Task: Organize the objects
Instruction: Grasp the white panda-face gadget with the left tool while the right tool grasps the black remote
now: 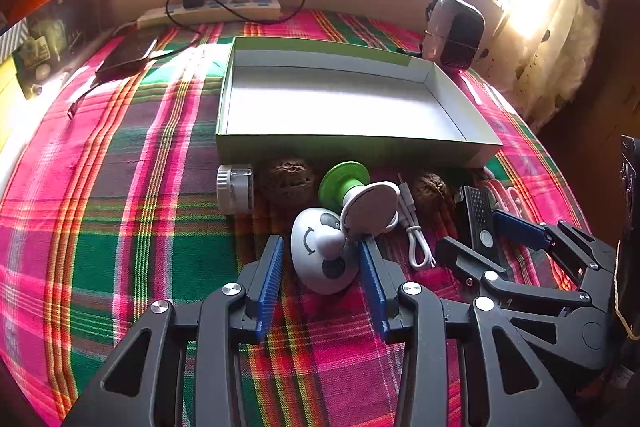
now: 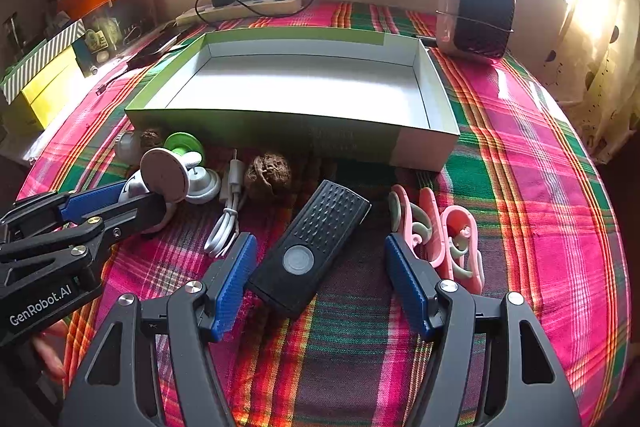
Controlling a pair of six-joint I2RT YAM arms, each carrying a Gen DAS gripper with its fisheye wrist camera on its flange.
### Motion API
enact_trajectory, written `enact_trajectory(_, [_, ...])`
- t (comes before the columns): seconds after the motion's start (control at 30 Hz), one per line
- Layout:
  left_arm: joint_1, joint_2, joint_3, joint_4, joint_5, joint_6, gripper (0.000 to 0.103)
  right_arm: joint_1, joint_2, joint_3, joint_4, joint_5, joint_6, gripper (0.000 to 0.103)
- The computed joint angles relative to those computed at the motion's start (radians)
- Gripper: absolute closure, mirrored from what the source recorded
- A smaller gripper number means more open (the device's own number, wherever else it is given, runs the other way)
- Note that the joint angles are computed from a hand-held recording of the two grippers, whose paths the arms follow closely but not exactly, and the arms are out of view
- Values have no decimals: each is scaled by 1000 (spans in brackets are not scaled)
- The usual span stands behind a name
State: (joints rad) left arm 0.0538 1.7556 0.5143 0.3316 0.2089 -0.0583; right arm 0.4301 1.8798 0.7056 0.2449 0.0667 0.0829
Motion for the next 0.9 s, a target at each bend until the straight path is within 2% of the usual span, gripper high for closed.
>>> enact_trajectory(0.33, [-16,24,29,-5,-29,12,66,-5,6,7,3,2,2,37])
enact_trajectory(0.83, [5,21,30,-18,-6,3,71,-33,-4,-11,27,-39,-1,37])
enact_trajectory(0.9, [5,20,29,-18,-4,3,75,-31,-6,-12,27,-33,-1,41])
